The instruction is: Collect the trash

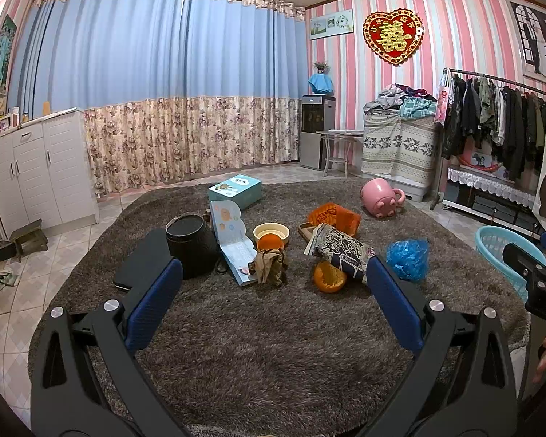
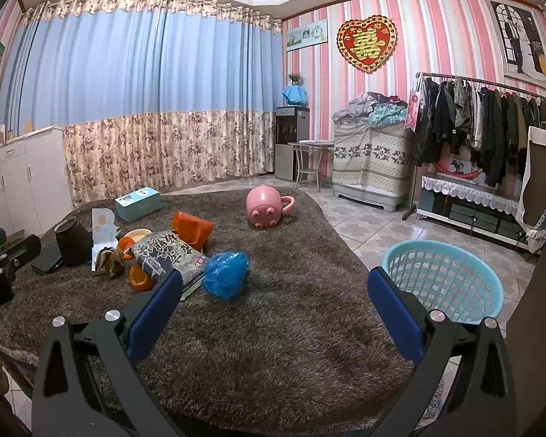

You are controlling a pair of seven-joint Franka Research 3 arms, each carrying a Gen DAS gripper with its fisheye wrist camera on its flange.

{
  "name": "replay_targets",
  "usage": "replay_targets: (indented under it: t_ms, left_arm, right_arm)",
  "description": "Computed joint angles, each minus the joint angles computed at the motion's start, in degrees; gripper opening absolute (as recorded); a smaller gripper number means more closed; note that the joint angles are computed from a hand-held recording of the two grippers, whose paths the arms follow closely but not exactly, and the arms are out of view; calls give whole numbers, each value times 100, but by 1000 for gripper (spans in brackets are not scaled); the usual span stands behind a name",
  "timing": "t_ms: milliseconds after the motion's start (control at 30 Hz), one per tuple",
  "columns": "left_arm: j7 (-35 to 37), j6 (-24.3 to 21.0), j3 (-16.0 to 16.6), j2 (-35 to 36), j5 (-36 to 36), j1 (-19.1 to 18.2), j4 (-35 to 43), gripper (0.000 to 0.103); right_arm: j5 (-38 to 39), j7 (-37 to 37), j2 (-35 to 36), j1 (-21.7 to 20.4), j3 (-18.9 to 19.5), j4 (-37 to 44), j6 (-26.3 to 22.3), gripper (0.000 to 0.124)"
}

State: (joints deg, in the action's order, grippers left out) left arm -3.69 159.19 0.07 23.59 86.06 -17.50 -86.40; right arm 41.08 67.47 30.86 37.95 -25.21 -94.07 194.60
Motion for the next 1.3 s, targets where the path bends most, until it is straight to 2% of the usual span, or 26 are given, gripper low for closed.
replay_targets:
  t_ms: [1300]
  left_arm:
    - [-81, -15, -34, -44, 81, 11, -67, 98]
  right_arm:
    - [-48, 102, 32, 57, -80, 4, -28, 99]
